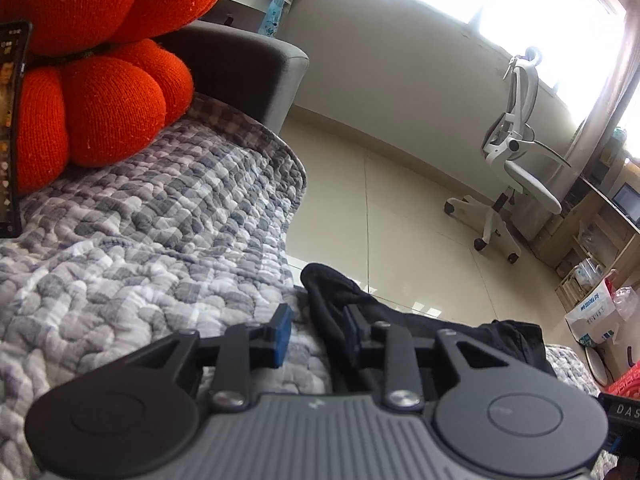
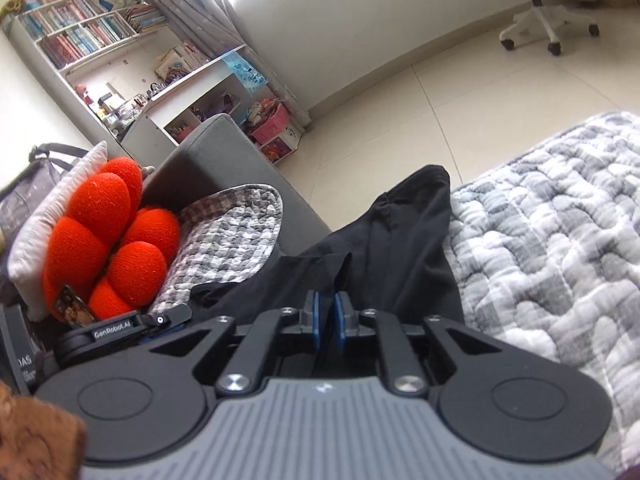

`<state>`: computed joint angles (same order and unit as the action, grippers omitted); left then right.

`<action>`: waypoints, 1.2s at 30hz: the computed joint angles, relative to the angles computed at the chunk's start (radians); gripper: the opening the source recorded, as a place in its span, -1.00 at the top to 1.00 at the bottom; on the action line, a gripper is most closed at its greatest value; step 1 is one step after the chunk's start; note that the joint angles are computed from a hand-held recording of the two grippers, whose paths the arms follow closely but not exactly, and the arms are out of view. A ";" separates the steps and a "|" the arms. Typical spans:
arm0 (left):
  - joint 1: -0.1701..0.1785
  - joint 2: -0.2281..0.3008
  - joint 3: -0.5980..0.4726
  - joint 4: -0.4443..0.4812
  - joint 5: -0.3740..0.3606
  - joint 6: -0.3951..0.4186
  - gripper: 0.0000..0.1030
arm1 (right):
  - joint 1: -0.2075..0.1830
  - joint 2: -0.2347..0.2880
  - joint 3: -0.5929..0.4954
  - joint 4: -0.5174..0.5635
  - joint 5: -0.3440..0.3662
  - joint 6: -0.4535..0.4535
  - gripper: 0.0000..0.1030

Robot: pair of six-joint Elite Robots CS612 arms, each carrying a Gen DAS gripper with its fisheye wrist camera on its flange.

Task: Fold clothes

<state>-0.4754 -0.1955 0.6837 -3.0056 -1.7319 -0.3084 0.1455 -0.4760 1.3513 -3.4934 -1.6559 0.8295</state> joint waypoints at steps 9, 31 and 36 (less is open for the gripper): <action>-0.005 -0.145 0.280 -0.097 0.032 0.064 0.22 | 0.020 -0.073 0.096 0.000 -0.020 -0.001 0.21; -0.022 -0.382 0.702 -0.118 0.019 0.253 0.22 | 0.078 -0.209 0.258 0.122 -0.001 0.190 0.21; -0.025 -0.430 0.771 -0.063 0.026 0.297 0.24 | 0.095 -0.233 0.286 0.129 0.034 0.227 0.21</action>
